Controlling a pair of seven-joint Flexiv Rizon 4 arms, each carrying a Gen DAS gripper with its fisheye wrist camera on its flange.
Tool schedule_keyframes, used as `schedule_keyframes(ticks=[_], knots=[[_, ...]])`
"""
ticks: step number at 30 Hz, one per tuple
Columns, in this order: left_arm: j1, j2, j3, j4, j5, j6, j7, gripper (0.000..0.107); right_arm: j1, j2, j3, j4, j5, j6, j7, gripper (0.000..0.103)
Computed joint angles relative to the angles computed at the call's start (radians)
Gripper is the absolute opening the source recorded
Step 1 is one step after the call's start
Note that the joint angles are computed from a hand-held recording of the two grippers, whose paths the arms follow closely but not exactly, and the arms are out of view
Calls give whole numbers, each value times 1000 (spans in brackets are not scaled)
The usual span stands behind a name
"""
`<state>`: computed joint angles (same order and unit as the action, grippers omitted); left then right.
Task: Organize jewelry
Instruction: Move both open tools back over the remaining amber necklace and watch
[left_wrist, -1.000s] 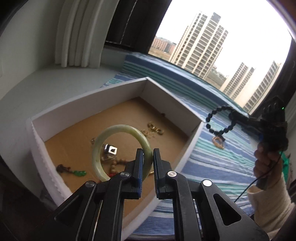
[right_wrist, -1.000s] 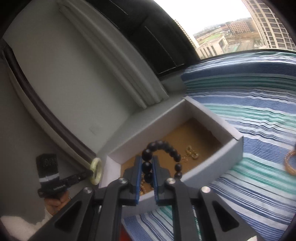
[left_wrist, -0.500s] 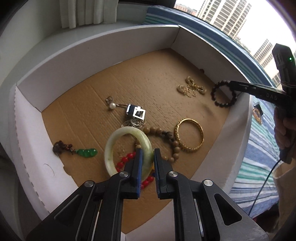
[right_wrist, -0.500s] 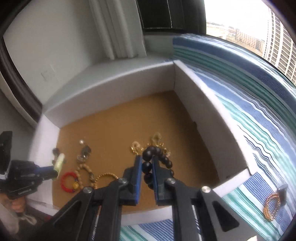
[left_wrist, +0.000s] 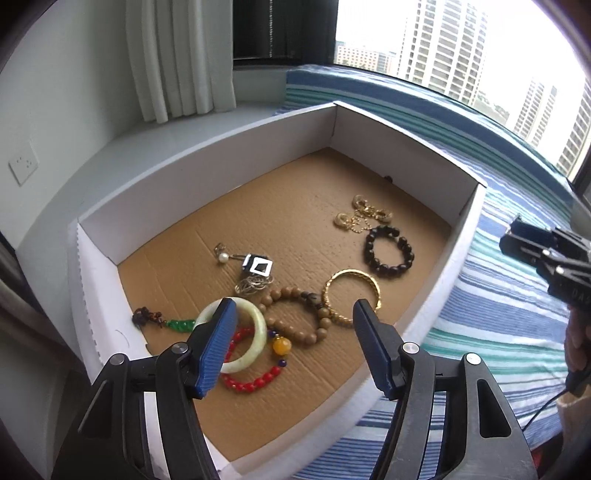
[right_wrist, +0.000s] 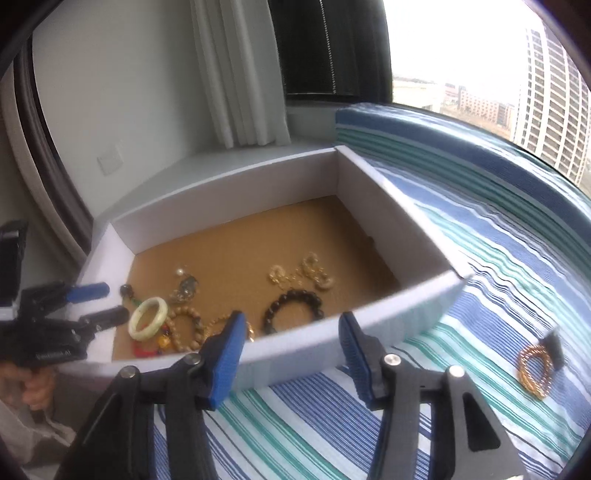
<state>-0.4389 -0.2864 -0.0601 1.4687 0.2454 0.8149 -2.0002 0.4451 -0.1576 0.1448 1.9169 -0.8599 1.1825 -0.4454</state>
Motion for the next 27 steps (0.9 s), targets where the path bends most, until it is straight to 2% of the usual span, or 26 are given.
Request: schedule_keyframes(ticks=[4, 12, 21, 24, 27], knots=[[-40, -13, -12, -35, 47, 1, 3, 69, -43, 113, 6, 173, -119, -27, 185, 54], [-121, -53, -22, -108, 104, -6, 17, 69, -152, 284, 87, 436, -211, -136, 425, 54], [-214, -121, -14, -211, 169, -15, 31, 77, -205, 412, 144, 586, -223, -204, 605, 54], [-221, -160, -20, -225, 139, 15, 40, 83, -221, 440, 148, 625, -245, -208, 696, 54], [-208, -206, -49, -203, 63, 90, 100, 85, -221, 455, 146, 647, -220, -206, 733, 54]])
